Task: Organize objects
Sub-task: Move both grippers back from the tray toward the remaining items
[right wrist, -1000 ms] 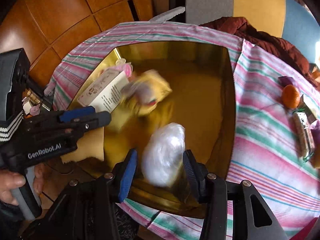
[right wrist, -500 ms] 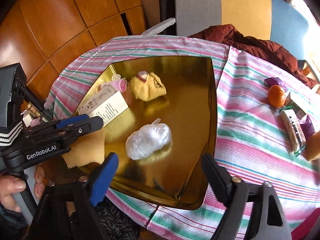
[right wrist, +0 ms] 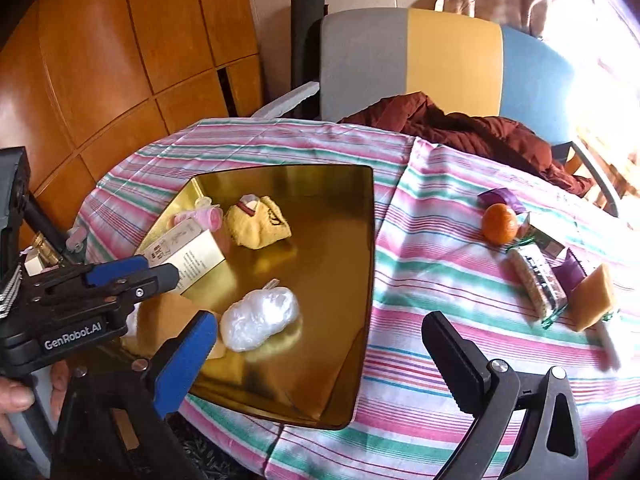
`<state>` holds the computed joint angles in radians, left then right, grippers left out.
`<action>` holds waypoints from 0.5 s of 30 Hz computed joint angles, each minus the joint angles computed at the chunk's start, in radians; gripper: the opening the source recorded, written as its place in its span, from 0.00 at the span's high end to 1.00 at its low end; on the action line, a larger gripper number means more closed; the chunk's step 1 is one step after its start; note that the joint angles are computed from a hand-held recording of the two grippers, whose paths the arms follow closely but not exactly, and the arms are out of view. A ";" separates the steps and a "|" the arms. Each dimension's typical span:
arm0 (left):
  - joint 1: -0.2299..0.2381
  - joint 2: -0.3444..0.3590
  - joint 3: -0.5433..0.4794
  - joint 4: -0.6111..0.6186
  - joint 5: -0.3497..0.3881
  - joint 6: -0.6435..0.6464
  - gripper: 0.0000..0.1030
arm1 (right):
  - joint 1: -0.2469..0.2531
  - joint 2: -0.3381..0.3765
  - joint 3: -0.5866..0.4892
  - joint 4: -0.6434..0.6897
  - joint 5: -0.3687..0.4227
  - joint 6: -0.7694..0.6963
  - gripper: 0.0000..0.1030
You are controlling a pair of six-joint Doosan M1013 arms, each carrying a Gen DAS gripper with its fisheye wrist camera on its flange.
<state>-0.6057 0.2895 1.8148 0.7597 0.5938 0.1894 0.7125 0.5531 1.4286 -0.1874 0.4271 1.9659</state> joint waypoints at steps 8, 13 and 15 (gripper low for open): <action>-0.026 0.007 -0.013 0.063 0.048 -0.011 0.53 | -0.001 -0.017 0.030 -0.281 -0.015 0.309 0.00; -0.032 0.013 -0.023 0.043 0.039 0.031 0.53 | -0.016 -0.024 0.037 -0.346 0.016 0.395 0.00; -0.035 0.017 -0.028 0.034 0.038 0.048 0.53 | -0.024 -0.027 0.041 -0.369 0.033 0.426 0.00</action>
